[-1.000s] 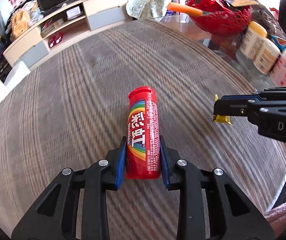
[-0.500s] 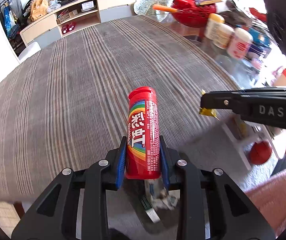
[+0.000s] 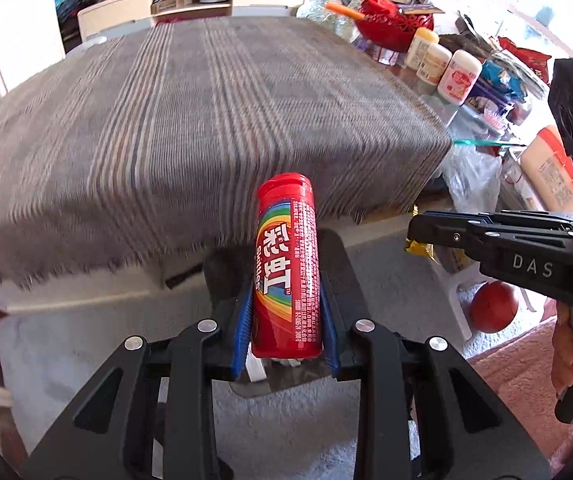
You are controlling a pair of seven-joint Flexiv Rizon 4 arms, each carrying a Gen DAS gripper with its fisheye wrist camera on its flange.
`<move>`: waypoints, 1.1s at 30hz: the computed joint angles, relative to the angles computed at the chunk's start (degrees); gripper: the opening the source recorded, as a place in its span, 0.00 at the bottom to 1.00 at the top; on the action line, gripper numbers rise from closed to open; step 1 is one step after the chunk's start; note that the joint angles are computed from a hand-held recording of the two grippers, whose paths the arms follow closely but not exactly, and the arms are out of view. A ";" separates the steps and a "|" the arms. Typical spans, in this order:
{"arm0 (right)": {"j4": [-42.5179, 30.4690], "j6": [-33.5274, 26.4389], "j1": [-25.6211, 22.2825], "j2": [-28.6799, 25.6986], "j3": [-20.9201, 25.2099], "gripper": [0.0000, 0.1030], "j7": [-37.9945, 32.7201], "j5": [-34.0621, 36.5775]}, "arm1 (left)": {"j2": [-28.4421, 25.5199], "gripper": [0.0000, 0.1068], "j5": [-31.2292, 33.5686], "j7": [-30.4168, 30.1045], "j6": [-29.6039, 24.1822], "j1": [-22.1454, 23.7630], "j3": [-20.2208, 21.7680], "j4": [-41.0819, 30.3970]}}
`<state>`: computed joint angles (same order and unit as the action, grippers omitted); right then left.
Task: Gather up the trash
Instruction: 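Carry the red tube and yellow wrapper over the bin and open both tools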
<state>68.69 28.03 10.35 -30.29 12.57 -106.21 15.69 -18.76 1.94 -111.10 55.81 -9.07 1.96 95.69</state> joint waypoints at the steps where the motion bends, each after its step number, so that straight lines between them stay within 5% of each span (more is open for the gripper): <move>1: 1.31 0.79 -0.29 0.39 0.20 0.11 -0.46 0.50 | 0.09 0.26 -0.32 -0.36 0.85 -0.02 -0.09 1.06; 14: 7.26 9.76 -0.13 -3.17 0.69 0.11 -4.46 1.16 | -5.42 0.26 -8.16 -0.22 7.03 0.99 -2.08 7.15; 30: 1.57 3.52 0.19 -7.62 1.99 0.15 -0.82 1.15 | -9.08 0.26 -11.71 1.38 4.70 1.63 -2.11 5.04; 33: 2.00 4.30 0.79 -7.64 1.48 0.29 0.27 0.49 | -9.12 0.41 -9.34 -0.11 3.59 0.28 -0.49 3.87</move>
<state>70.69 32.33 11.14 -37.93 14.05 -105.94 16.18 -27.88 -7.40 -111.21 59.39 -8.79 1.47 99.55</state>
